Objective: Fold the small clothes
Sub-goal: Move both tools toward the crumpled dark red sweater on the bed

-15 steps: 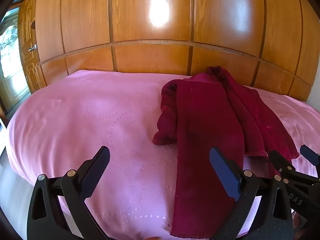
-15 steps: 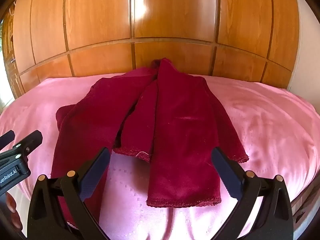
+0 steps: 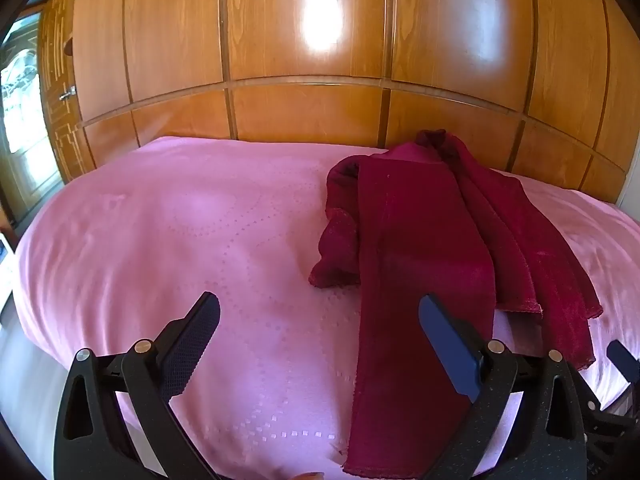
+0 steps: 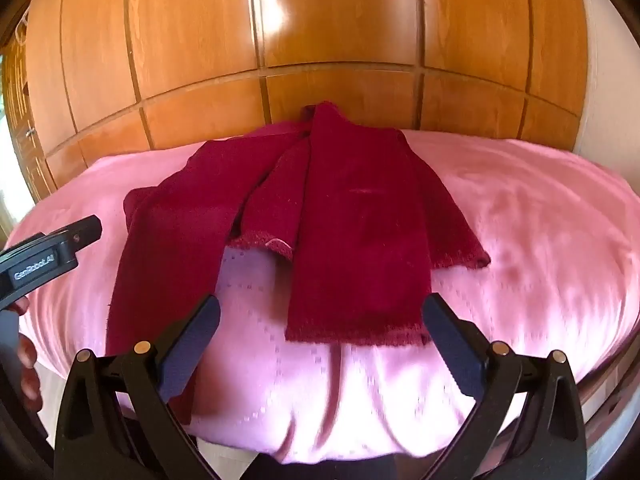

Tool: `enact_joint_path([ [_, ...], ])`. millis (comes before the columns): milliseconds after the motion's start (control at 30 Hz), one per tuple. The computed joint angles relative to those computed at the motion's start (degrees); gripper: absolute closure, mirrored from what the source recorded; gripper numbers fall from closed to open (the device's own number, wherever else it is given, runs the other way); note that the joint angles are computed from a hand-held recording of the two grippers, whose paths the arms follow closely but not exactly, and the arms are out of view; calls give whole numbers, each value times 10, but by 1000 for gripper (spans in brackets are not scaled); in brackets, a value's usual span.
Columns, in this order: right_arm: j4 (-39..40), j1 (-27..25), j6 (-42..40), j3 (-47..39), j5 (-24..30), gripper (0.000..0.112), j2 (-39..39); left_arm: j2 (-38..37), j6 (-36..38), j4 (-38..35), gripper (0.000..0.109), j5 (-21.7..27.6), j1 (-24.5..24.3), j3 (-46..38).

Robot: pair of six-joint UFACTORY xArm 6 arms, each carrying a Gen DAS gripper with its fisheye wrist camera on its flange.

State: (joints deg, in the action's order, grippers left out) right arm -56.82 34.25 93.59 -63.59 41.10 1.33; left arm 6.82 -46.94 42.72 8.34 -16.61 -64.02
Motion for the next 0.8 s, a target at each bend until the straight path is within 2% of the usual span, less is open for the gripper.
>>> enact_joint_path([
  [133, -3, 0, 6, 12, -17, 11, -8, -3, -10, 10, 10, -3, 2, 2],
  [300, 15, -7, -31, 12, -43, 11, -2, 0, -1, 3, 10, -2, 1, -2],
  [800, 30, -29, -42, 24, -39, 12, -13, 1, 15, -13, 10, 4, -1, -6],
])
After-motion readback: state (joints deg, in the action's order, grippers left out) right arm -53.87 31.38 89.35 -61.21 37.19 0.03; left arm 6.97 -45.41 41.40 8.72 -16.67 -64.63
